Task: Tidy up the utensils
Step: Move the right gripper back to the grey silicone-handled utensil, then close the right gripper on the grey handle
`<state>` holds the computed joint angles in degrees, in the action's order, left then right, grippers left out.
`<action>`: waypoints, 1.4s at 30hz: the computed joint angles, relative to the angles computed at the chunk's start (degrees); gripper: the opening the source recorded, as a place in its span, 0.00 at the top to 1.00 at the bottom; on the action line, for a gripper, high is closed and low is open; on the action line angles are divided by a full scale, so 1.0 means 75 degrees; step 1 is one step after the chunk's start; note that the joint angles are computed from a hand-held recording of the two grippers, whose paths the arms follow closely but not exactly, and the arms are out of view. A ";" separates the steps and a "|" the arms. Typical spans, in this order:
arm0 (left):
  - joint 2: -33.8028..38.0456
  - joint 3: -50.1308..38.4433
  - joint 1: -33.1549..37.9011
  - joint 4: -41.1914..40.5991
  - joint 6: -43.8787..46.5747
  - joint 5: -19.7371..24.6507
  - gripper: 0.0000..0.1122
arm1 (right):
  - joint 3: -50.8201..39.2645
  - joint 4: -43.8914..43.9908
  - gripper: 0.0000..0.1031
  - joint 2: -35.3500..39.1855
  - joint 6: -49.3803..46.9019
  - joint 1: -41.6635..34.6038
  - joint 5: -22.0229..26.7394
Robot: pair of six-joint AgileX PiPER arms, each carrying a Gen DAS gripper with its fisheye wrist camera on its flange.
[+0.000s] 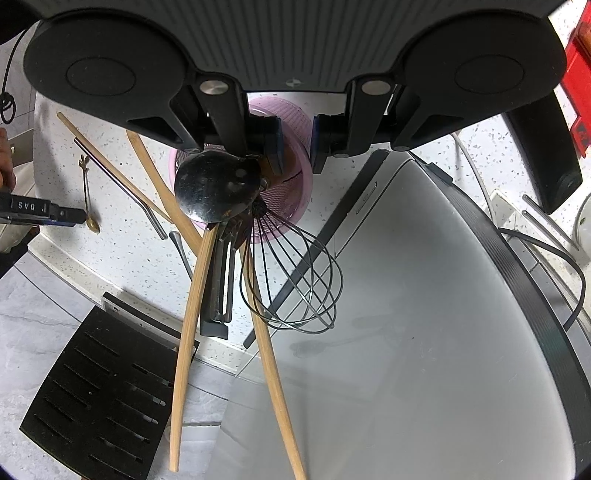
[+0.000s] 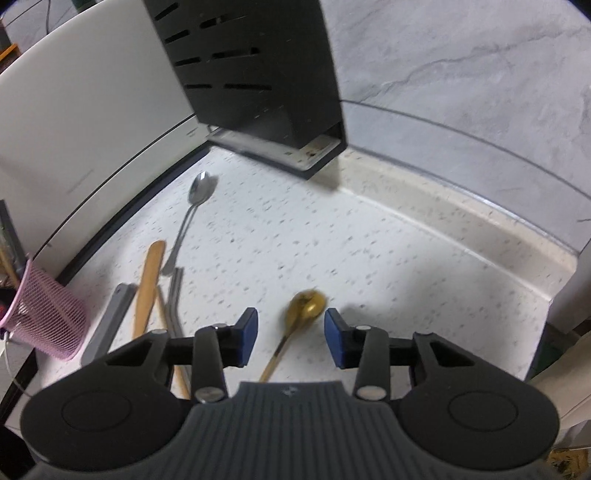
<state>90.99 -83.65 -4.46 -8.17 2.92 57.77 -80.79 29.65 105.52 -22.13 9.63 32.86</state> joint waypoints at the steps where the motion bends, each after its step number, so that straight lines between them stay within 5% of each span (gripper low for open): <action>1: 0.0006 -0.0007 -0.0014 0.0021 -0.0026 -0.0003 0.86 | 0.0066 0.0048 0.62 -0.0040 -0.0083 0.0058 -0.0080; 15: 0.0004 0.0030 -0.0025 0.0030 -0.0004 -0.0047 0.86 | 0.0135 0.0605 0.62 0.0019 -0.0681 0.2295 -0.0682; 22: -0.0021 0.0065 0.0085 -0.0152 0.0178 -0.0043 0.86 | 0.0488 -0.0710 0.61 0.0139 0.0354 0.3340 -0.1675; 29: -0.0045 0.0080 0.0148 -0.0201 0.0256 -0.0034 0.86 | 0.1232 -0.3625 0.62 -0.0023 0.2297 0.3852 -0.2697; 35: -0.0050 0.0063 0.0116 -0.0169 0.0199 -0.0019 0.86 | 0.1012 -0.2534 0.73 -0.0073 0.1215 0.3469 -0.2145; 42: -0.0055 0.0064 0.0090 -0.0145 0.0185 -0.0019 0.86 | 0.0767 -0.2648 0.80 -0.0266 0.1395 0.3112 -0.1101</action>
